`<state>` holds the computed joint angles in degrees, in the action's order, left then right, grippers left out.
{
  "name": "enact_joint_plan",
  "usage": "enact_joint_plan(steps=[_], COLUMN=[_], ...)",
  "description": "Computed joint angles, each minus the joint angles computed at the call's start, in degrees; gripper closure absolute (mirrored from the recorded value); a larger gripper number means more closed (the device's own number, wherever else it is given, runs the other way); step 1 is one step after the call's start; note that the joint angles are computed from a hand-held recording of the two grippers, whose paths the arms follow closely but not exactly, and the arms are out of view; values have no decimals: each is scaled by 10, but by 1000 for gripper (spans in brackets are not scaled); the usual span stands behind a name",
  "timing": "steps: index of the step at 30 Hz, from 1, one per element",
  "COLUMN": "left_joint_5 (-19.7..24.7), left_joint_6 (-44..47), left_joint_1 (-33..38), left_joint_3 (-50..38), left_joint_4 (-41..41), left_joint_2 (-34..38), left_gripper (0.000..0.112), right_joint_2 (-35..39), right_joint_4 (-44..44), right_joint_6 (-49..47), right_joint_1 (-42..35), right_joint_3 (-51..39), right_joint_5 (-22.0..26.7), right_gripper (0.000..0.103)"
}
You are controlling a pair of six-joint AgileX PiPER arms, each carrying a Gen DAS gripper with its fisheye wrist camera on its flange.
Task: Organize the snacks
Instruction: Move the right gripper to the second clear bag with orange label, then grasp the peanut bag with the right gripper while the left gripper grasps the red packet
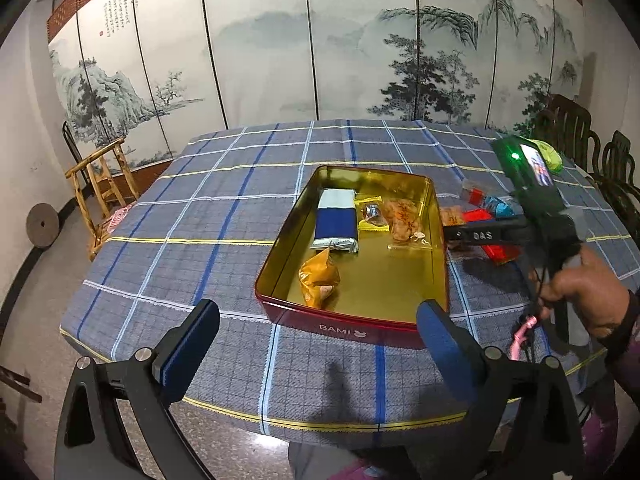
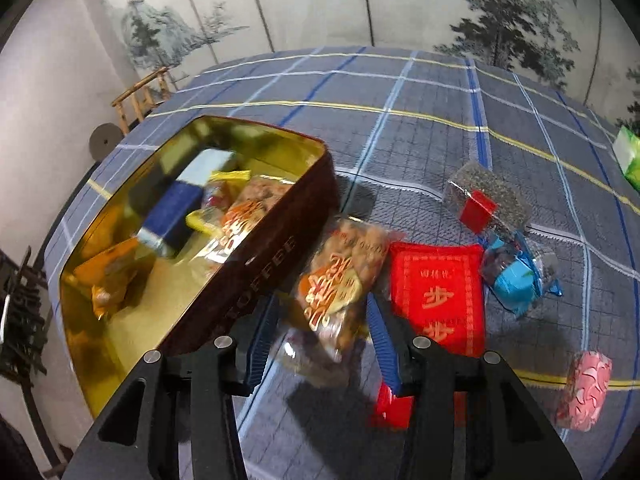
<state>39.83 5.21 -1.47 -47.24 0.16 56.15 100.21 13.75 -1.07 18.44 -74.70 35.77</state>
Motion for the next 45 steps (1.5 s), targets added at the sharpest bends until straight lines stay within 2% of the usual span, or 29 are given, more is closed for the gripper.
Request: enact_joint_plan(steps=[7, 10, 14, 16, 20, 22, 26, 28, 32, 35, 38, 41, 43, 45], left_joint_5=[-10, -5, 2, 5, 13, 20, 40, 47, 66, 86, 106, 119, 138, 159], left_joint_6=[8, 10, -12, -17, -47, -53, -38, -40, -55, -63, -82, -130, -130, -154], left_joint_1=[1, 5, -12, -22, -66, -93, -147, -173, -223, -243, -256, -278, -276, -278], left_joint_3=[5, 3, -1, -2, -10, -21, -60, -81, -152, -219, -289, -365, -423, -467], left_joint_4=[-1, -10, 7, 11, 37, 36, -9, -20, -49, -82, -94, -63, -87, -77], left_joint_2=[17, 21, 15, 10, 11, 19, 48, 67, 150, 235, 322, 404, 464, 506], left_gripper=[15, 15, 15, 15, 15, 15, 15, 15, 14, 14, 14, 15, 15, 15], right_joint_2=[36, 40, 10, -32, -192, -265, -341, -340, -310, -274, -251, -229, -214, -202], right_joint_4=[-92, -121, -85, -30, 108, 127, 149, 167, 159, 196, 214, 246, 279, 312], right_joint_6=[65, 78, 30, -19, -132, -155, -231, -290, -353, -419, -455, -489, -515, -544], right_joint_1=[26, 35, 28, 12, -61, -113, -276, -361, -451, -505, -524, -537, -542, -550], right_joint_3=[-42, -46, -10, 39, 185, 238, 296, 308, 319, 320, 321, 317, 312, 308], right_joint_5=[9, 10, 1, -11, -24, -13, 32, 46, 18, 2, -23, -33, -37, -35], right_gripper=[56, 61, 62, 62, 62, 62, 62, 62, 62, 62, 62, 62, 62, 62])
